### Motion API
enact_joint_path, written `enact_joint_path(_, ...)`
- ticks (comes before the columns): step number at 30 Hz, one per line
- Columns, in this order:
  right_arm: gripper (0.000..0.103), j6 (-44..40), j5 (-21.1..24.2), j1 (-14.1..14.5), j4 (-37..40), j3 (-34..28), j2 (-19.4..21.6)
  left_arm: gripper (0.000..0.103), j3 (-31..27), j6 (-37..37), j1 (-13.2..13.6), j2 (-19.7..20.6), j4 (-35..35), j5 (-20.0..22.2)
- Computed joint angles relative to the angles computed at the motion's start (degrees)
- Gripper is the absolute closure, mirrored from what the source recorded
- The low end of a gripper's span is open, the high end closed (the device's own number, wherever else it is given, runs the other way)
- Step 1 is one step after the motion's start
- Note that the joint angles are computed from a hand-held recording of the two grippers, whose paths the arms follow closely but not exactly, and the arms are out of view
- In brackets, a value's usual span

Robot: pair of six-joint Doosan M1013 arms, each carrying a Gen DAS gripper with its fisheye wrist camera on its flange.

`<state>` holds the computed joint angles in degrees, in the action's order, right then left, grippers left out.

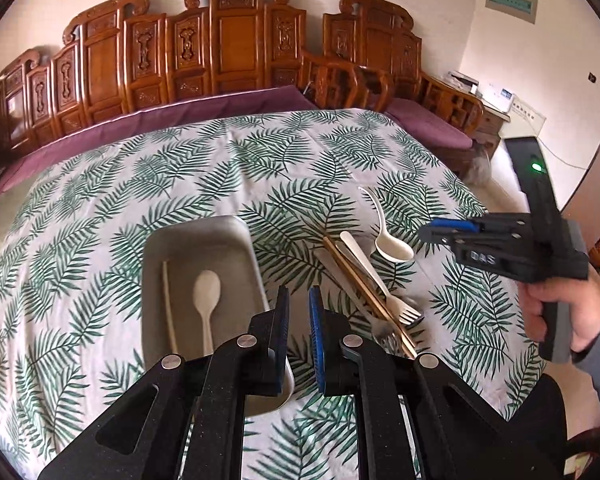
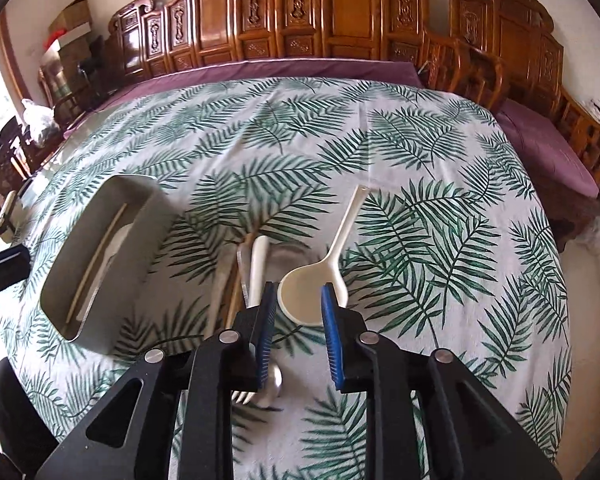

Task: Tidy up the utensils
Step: 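Grasp a white plastic spoon from the pile with the right gripper, then grasp the metal fork with the left gripper while the right gripper holds the white spoon raised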

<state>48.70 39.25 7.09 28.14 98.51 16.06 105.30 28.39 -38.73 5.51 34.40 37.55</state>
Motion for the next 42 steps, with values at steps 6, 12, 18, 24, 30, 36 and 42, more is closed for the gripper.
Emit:
enact_joint_path(6,0.078,2.68,1.12,0.27,-2.29,-3.88,4.73,0.094,-1.01,1.74,0.35,1.59,-1.67,-0.2)
enact_joint_path(12,0.078,3.88,2.8,0.26,-2.34,-6.98,8.31,0.094,-1.67,3.51,0.57,2.83,-3.42,-0.89)
enact_joint_path(18,0.078,4.27,3.96,0.52,-3.43,-8.47,10.04,0.094,-2.12,4.78,0.4,3.68,-4.41,-0.93)
enact_joint_path(24,0.093,2.86,4.08,0.56,-3.32,-8.48,10.25,0.094,-2.58,5.77,0.17,4.2,-5.42,-0.56)
enact_joint_path(30,0.097,1.38,4.05,-0.45,-2.03,-6.2,8.13,0.094,-2.94,6.37,-0.33,4.73,-6.42,0.12)
enact_joint_path(36,0.099,-2.37,3.61,-2.04,0.07,-1.74,3.76,0.094,-3.46,7.5,-0.71,5.81,-8.24,0.43)
enact_joint_path(42,0.099,-5.3,3.65,-4.6,4.02,3.43,-0.78,0.088,-4.3,9.21,-0.66,7.46,-11.6,0.7)
